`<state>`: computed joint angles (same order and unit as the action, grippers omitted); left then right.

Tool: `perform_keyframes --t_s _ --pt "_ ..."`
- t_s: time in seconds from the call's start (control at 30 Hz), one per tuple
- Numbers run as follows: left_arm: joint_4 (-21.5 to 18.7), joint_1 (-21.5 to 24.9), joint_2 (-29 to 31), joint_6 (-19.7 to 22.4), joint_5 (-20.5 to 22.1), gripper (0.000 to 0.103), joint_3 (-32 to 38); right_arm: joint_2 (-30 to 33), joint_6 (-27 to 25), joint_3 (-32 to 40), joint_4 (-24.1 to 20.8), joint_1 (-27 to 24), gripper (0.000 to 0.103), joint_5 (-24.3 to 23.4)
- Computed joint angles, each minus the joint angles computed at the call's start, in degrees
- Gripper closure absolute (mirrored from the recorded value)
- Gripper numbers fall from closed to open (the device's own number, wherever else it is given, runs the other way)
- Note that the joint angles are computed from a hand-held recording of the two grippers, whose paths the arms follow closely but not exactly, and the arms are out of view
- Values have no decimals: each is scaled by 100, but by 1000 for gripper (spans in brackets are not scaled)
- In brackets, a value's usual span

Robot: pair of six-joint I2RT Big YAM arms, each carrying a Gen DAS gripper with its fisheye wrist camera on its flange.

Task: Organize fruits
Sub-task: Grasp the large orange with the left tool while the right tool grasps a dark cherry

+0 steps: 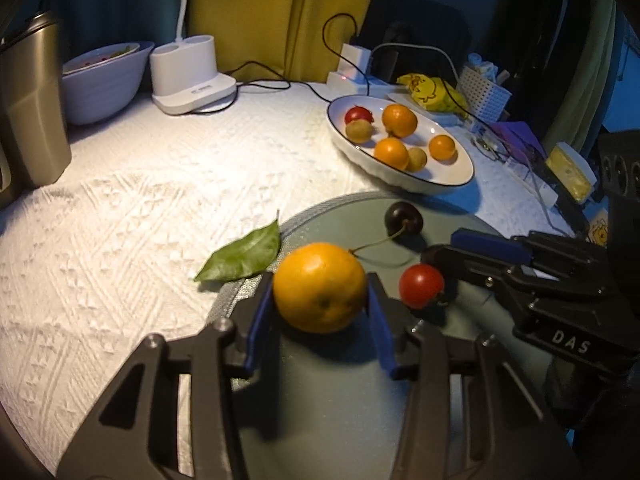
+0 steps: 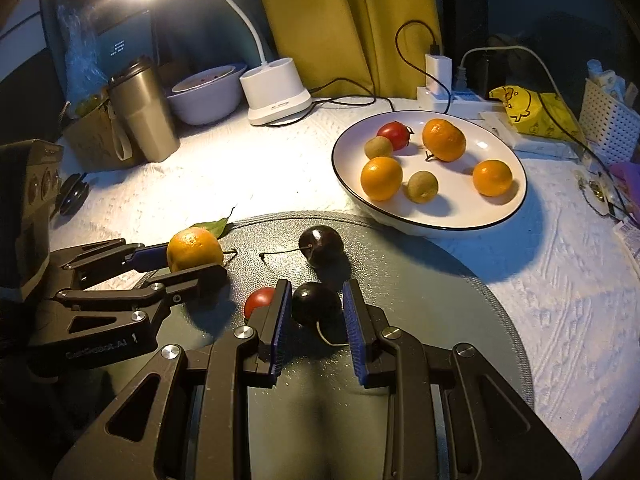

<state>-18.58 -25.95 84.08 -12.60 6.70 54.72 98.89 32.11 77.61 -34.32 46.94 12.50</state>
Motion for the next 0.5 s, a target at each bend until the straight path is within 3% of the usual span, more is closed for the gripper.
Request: perform_keyframes --t_s 0.2,0.4,0.5 --pt "60 -33 -78 60 77 58 -40 10 134 -50 127 -96 68 -189" --pt "71 -74 -151 80 58 58 -63 -22 287 -192 321 -166 68 -683" --pt "67 -98 -191 100 18 58 -80 -12 246 -191 341 -104 73 -686"
